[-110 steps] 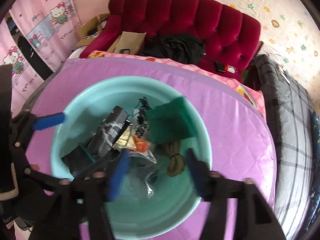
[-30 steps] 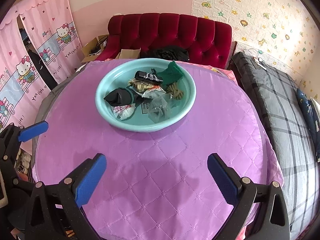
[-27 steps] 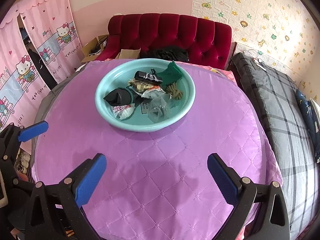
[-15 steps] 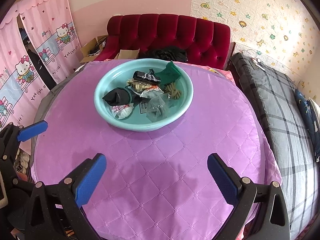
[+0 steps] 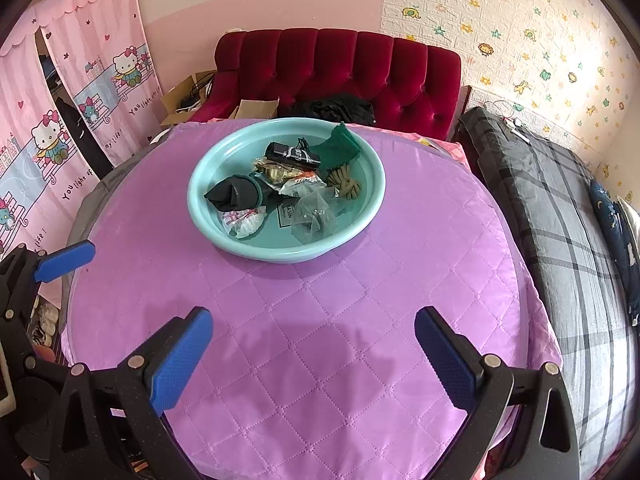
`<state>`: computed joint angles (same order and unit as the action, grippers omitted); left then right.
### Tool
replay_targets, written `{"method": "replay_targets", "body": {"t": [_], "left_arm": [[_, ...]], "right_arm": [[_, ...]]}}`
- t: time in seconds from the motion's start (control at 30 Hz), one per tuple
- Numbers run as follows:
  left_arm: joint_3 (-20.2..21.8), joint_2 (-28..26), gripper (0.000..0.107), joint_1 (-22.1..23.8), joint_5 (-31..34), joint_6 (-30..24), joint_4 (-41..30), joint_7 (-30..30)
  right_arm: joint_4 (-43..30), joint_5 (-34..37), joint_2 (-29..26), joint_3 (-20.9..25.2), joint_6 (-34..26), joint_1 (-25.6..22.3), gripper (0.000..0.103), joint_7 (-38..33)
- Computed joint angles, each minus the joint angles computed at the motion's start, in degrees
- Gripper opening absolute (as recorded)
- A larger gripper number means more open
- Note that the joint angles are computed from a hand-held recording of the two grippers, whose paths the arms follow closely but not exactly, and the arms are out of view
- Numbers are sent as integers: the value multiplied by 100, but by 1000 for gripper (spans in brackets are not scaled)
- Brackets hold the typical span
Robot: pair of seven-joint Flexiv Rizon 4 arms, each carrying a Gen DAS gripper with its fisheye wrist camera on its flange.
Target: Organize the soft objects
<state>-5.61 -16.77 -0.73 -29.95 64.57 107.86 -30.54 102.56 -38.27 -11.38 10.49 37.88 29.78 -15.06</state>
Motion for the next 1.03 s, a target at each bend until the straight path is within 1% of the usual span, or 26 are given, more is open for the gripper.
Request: {"method": "replay_targets", "body": {"t": [0.67,0.93,1.03], "left_arm": [[40,31,103,-46,102,-36,-2,-214],[60,7,103,-91,204,-17,-20,-412],[115,-41,103,-145,387,-25,-80,-621]], "right_arm": [[55,-96,59,7,2,-30,103,-72],[84,-77,62,-6,96,-82,103,-133],[106,-41,57,-16,162,-119,103,-185]]}}
